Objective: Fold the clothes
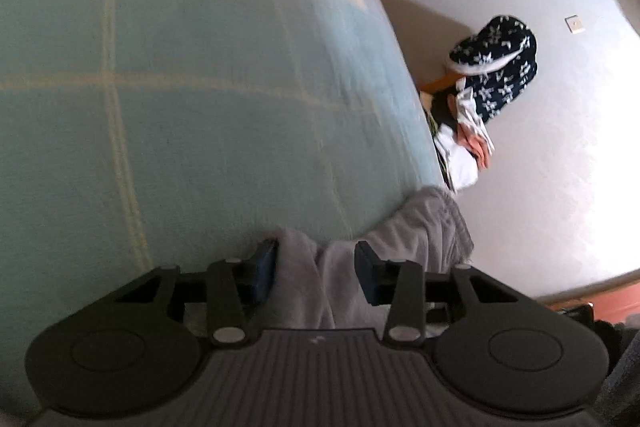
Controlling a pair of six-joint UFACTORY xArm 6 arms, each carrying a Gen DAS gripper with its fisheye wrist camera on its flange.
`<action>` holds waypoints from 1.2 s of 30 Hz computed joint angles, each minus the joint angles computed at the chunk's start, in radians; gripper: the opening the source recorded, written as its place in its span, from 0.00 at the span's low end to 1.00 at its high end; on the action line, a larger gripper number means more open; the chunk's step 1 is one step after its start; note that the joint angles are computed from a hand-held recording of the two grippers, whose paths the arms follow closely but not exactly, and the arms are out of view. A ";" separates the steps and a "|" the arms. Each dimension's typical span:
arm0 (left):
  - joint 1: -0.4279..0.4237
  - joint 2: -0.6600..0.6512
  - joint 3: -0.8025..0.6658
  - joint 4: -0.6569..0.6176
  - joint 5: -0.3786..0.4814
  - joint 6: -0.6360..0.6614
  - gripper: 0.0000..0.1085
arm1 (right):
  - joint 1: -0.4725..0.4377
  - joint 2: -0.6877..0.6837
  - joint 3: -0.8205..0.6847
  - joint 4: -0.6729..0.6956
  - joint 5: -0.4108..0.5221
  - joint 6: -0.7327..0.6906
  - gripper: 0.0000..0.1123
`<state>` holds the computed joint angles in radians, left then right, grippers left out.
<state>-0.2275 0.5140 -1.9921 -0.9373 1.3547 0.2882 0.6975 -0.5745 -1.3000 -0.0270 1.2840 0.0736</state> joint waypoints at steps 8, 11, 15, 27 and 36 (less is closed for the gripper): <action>-0.015 -0.030 -0.077 -0.012 0.041 0.059 0.51 | 0.017 -0.039 0.028 -0.207 -0.023 0.194 0.92; -0.054 -0.014 -0.077 0.045 0.023 0.035 0.51 | -0.030 -0.061 0.055 -0.226 -0.043 0.240 0.92; -0.089 -0.040 0.002 0.145 -0.083 -0.061 0.41 | -0.110 -0.129 0.128 -0.132 0.030 0.277 0.92; -0.122 -0.062 0.007 0.223 -0.099 -0.097 0.48 | -0.074 -0.130 0.152 -0.175 -0.181 0.274 0.92; -0.132 -0.192 0.148 0.289 -0.143 -0.137 0.48 | -0.171 -0.125 0.205 -0.022 -0.177 0.140 0.92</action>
